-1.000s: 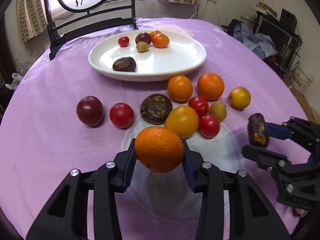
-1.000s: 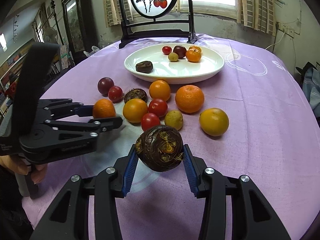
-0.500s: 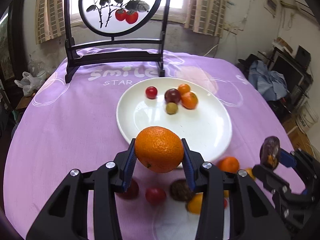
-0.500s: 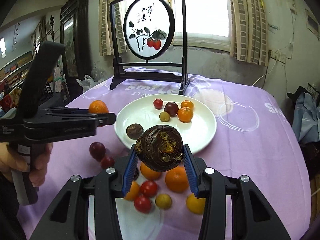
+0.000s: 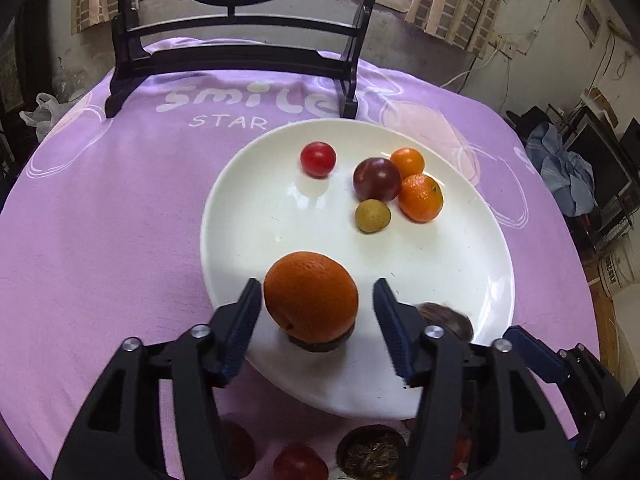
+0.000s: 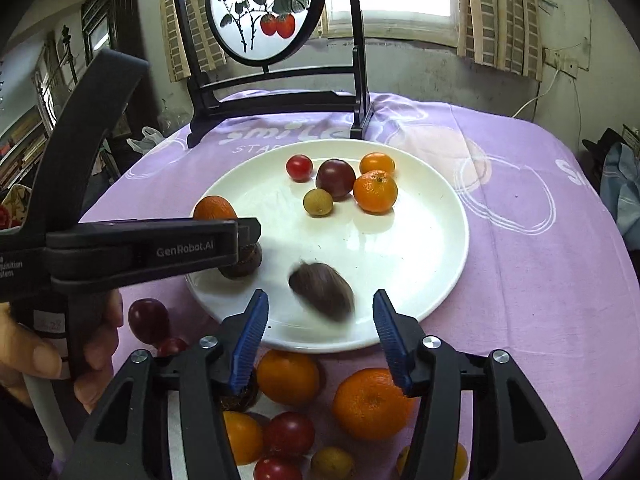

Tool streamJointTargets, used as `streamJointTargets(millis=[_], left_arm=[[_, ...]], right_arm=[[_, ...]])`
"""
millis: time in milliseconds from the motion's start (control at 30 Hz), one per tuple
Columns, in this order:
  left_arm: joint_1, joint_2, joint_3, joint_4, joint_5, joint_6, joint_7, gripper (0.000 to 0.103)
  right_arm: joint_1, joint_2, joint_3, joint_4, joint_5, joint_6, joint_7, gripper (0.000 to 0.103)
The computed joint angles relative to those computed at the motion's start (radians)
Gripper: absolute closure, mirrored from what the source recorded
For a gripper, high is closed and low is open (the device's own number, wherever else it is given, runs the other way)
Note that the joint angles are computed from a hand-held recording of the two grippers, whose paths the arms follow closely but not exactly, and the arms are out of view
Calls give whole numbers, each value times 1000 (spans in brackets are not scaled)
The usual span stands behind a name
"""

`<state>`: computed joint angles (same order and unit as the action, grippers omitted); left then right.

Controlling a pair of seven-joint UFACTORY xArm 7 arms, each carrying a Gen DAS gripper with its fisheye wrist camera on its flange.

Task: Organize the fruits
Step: 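Open both tools to drop the orange and brown fruit onto the plate, then close the right tool around a red tomato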

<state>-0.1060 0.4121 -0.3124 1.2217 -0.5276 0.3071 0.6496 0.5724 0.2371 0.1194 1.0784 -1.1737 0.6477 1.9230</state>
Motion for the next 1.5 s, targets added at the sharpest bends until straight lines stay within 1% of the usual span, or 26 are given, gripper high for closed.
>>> streamJointTargets(millis=[67, 100, 133, 200, 233, 300, 333, 400, 467, 533, 567, 733, 833, 933, 1067, 1167, 1300, 1400, 1500], left_arm=[[34, -32, -36, -43, -47, -48, 52, 32], [50, -47, -50, -55, -67, -49, 79, 32], [64, -63, -59, -67, -88, -40, 107, 31], [80, -102, -63, -95, -138, -24, 158, 26], [88, -123, -66, -112, -177, -22, 191, 25], [107, -170, -74, -154, -267, -11, 270, 16], [115, -195, -75, -176, -310, -4, 310, 14], [124, -238, -72, -220, -398, 13, 397, 12], [118, -280, -57, -272, -460, 17, 466, 9], [105, -309, -40, -318, -520, 9, 531, 8], [97, -320, -29, -340, -538, 5, 556, 8], [43, -360, 29, -434, -579, -26, 655, 8], [13, -367, 64, -460, -640, -27, 734, 8], [-24, -359, 97, -469, -670, -50, 767, 8], [-61, -353, 143, -468, -718, -42, 820, 8], [-72, -344, 161, -464, -719, -38, 830, 8], [-71, -332, 172, -460, -671, -27, 789, 8], [-65, -333, 171, -455, -701, -25, 811, 8], [-67, -335, 168, -456, -743, -38, 851, 8]], right_arm=[[8, -19, 6, -15, -5, 13, 3, 46], [11, -32, 11, -28, -7, 20, 10, 46], [12, -46, 15, -43, -14, 20, 22, 46], [13, -70, 29, -72, -24, 22, 40, 46], [15, -82, 38, -85, -27, 29, 51, 45], [21, -104, 59, -114, -28, 46, 70, 45], [24, -113, 69, -125, -27, 52, 77, 44], [32, -130, 90, -146, -21, 73, 83, 44], [48, -142, 114, -157, -2, 119, 75, 43], [62, -148, 133, -163, 15, 151, 66, 39], [69, -149, 141, -166, 21, 162, 65, 39], [102, -132, 161, -163, 48, 179, 55, 39], [120, -109, 161, -148, 63, 181, 43, 39], [131, -89, 152, -137, 78, 172, 39, 39], [139, -68, 139, -124, 95, 151, 24, 39], [140, -45, 127, -108, 120, 134, -5, 39], [136, -16, 106, -91, 157, 93, -40, 39], [137, 2, 90, -78, 177, 75, -66, 40], [137, 28, 77, -52, 211, 70, -102, 46]])
